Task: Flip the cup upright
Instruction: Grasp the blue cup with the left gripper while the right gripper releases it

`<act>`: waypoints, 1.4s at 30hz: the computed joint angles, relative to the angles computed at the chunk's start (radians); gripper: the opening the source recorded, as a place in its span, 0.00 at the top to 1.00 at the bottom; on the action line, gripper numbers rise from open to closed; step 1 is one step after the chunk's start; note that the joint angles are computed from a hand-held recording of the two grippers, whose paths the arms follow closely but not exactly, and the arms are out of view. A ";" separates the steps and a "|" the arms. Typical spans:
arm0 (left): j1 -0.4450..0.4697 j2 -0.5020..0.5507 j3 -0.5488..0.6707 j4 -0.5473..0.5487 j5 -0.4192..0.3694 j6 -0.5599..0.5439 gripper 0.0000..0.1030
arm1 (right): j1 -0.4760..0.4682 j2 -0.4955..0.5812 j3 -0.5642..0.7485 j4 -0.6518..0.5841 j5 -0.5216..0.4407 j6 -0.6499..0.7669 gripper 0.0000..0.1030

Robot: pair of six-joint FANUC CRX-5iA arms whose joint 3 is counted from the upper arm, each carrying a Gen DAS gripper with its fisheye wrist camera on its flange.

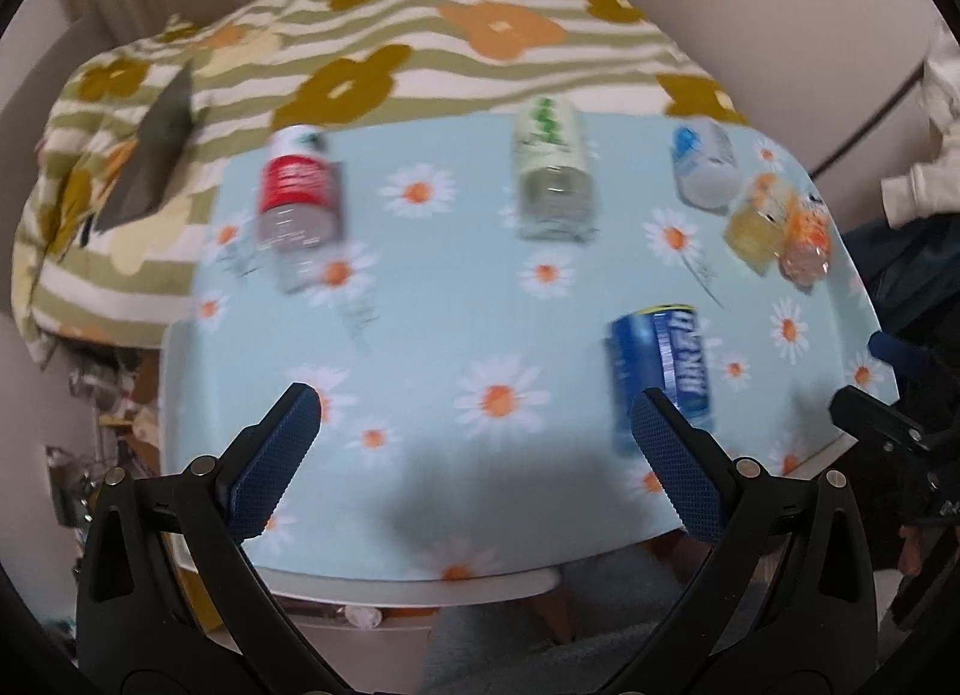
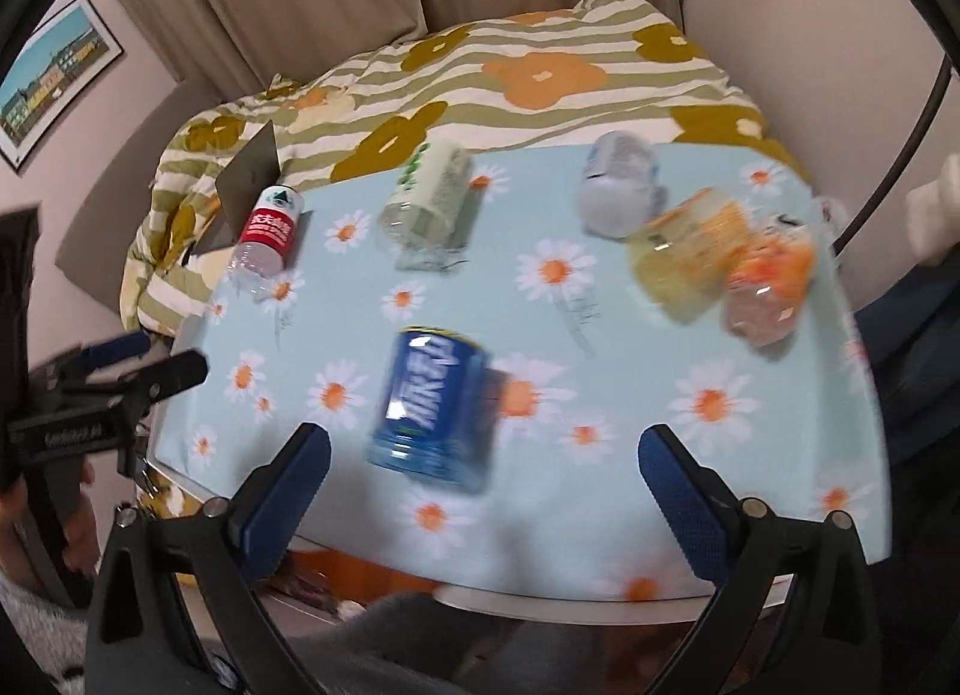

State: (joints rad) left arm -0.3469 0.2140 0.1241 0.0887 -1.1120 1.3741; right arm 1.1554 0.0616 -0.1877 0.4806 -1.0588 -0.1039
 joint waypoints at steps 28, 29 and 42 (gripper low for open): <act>-0.153 0.468 0.449 0.012 -0.411 0.313 0.30 | -0.193 -0.171 -0.252 -0.157 0.255 0.357 0.00; -0.152 0.470 0.443 0.024 -0.406 0.317 0.34 | -0.196 -0.170 -0.251 -0.162 0.257 0.363 0.00; -0.141 0.364 0.340 0.071 -0.290 0.279 0.39 | -0.189 -0.206 -0.268 -0.135 0.233 0.341 0.00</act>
State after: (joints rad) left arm -0.4882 0.5784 0.4642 0.1596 -1.4025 1.6527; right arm 0.9666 -0.1444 -0.4554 0.3454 -0.8257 0.2373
